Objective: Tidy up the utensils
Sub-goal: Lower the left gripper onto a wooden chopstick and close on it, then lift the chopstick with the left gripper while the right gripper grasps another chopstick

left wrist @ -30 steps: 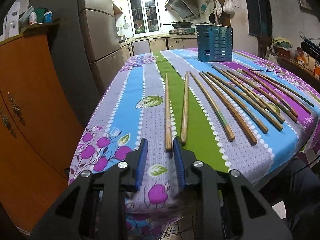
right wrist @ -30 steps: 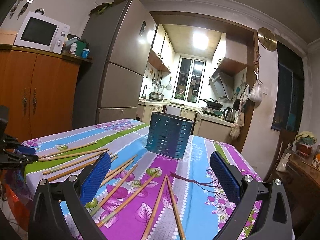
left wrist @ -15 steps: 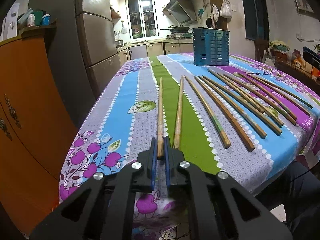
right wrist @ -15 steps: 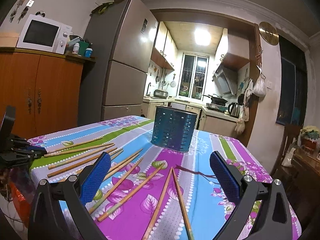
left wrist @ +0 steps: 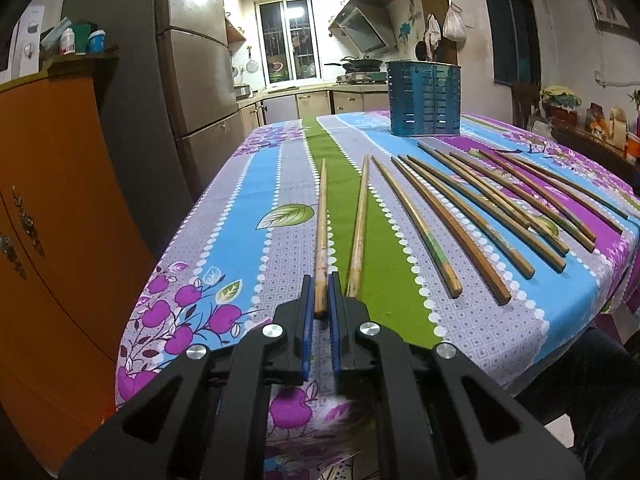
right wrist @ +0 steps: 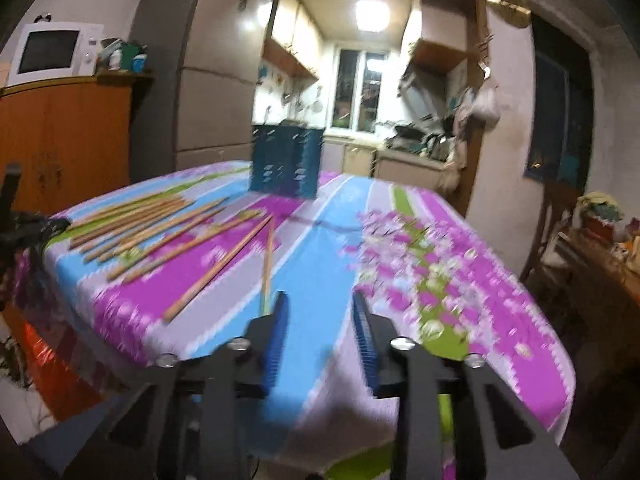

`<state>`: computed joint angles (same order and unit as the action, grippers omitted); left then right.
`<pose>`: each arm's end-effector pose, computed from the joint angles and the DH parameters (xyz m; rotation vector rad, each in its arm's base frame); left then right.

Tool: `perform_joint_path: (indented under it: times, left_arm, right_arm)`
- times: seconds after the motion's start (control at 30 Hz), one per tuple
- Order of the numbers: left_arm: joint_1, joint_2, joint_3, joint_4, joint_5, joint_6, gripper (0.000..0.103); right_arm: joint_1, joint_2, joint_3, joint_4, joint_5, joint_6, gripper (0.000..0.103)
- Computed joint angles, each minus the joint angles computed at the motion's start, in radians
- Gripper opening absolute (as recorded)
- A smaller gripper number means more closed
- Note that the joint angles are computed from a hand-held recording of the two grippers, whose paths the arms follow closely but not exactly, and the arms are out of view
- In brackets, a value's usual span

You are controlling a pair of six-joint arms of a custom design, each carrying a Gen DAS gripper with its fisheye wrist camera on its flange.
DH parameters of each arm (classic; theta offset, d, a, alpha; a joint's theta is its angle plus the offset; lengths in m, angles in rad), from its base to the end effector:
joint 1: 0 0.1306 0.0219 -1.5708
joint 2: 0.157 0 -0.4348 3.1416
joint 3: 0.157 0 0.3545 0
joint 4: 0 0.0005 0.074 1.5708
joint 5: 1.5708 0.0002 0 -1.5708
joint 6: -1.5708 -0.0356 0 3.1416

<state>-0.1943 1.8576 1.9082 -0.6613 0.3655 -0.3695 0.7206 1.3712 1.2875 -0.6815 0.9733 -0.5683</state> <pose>0.6356 -0.1386 0.4795 0.7934 1.9989 -0.2966 0.3386 0.2575 0.4701 0.2880 1.9643 -0.3234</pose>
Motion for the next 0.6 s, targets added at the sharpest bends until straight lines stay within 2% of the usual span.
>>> perform_joint_path:
  times: [0.17, 0.37, 0.6]
  left_arm:
    - [-0.003, -0.005, -0.01, 0.012, -0.013, 0.015, 0.006]
    - [-0.002, -0.013, -0.03, 0.038, -0.015, 0.031, 0.006]
    - [0.0, -0.03, -0.082, 0.111, -0.01, 0.035, 0.006]
  right_arm:
    - [0.001, 0.026, -0.003, 0.085, -0.083, 0.064, 0.026]
    - [-0.016, 0.033, -0.027, 0.113, -0.112, 0.058, 0.023]
    - [-0.03, 0.032, -0.065, 0.209, -0.145, 0.086, 0.02]
